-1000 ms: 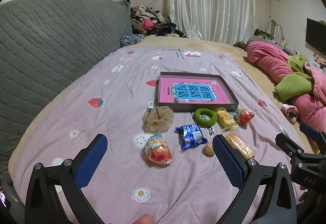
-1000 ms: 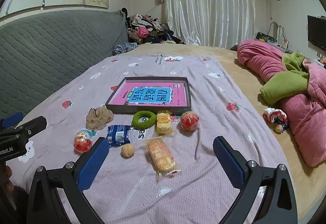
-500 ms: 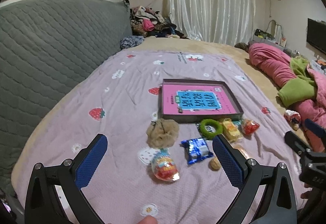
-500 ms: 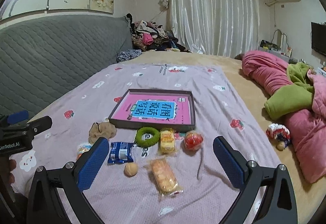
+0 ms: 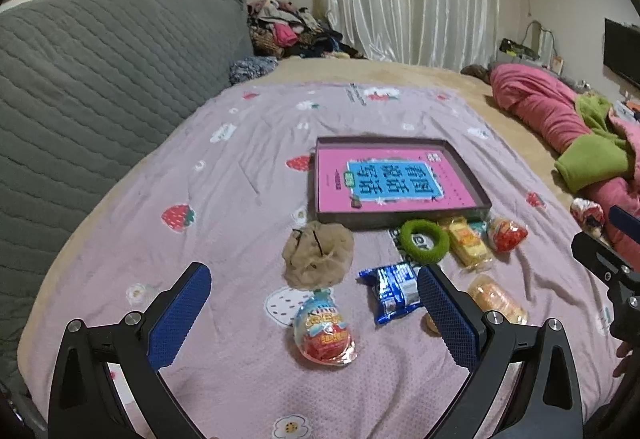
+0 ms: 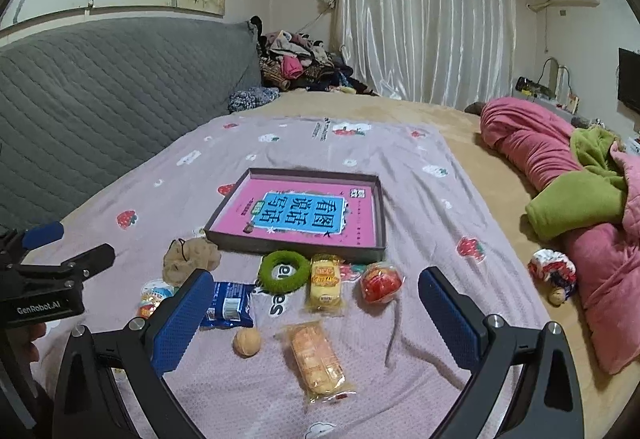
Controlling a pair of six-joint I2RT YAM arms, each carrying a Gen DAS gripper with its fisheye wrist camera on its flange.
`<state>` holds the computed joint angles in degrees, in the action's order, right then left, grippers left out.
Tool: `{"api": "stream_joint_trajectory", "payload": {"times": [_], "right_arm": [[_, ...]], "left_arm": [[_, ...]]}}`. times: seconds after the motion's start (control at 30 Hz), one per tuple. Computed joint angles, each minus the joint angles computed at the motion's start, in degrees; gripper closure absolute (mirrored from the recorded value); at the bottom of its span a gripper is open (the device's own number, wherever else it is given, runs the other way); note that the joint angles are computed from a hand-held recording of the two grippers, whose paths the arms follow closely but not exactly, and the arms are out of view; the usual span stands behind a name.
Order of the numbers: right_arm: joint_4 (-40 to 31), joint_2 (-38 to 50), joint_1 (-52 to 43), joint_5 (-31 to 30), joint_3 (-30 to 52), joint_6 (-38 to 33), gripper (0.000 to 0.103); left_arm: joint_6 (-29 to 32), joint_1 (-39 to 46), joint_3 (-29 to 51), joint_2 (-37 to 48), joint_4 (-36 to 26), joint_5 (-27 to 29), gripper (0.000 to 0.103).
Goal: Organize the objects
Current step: 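Grasp the Kinder Joy egg with left gripper while right gripper grasps the bread packet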
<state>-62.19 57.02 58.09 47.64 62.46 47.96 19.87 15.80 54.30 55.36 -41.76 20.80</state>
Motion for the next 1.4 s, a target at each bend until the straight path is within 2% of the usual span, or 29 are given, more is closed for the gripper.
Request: {"api": "stream_joint_trajectory", "payload": {"times": [0.17, 0.33, 0.6, 1.03, 1.4], "right_arm": [[3.8, 0.8, -2.1, -3.1, -4.1, -2.7, 0.000], [6.4, 2.3, -2.4, -3.0, -8.5, -2.7, 0.000], [12.0, 1.5, -6.6, -7.9, -15.1, -4.6, 0.000], [17.6, 2.0, -12.8, -15.3, -19.6, -7.0, 0.000], [21.8, 4.8, -16.7, -18.7, -21.7, -9.8, 0.000]], "left_arm": [[-0.7, -1.9, -3.4, 1.9, 3.5, -1.7, 0.000], [-1.2, -3.2, -6.8, 4.4, 7.0, -3.2, 0.000], [-2.0, -3.8, -10.1, 8.3, 11.2, -3.3, 0.000], [-2.4, -7.1, -14.0, 11.9, 17.1, -7.6, 0.000], [-2.6, -8.9, -13.4, 17.1, 18.4, -8.8, 0.000]]}}
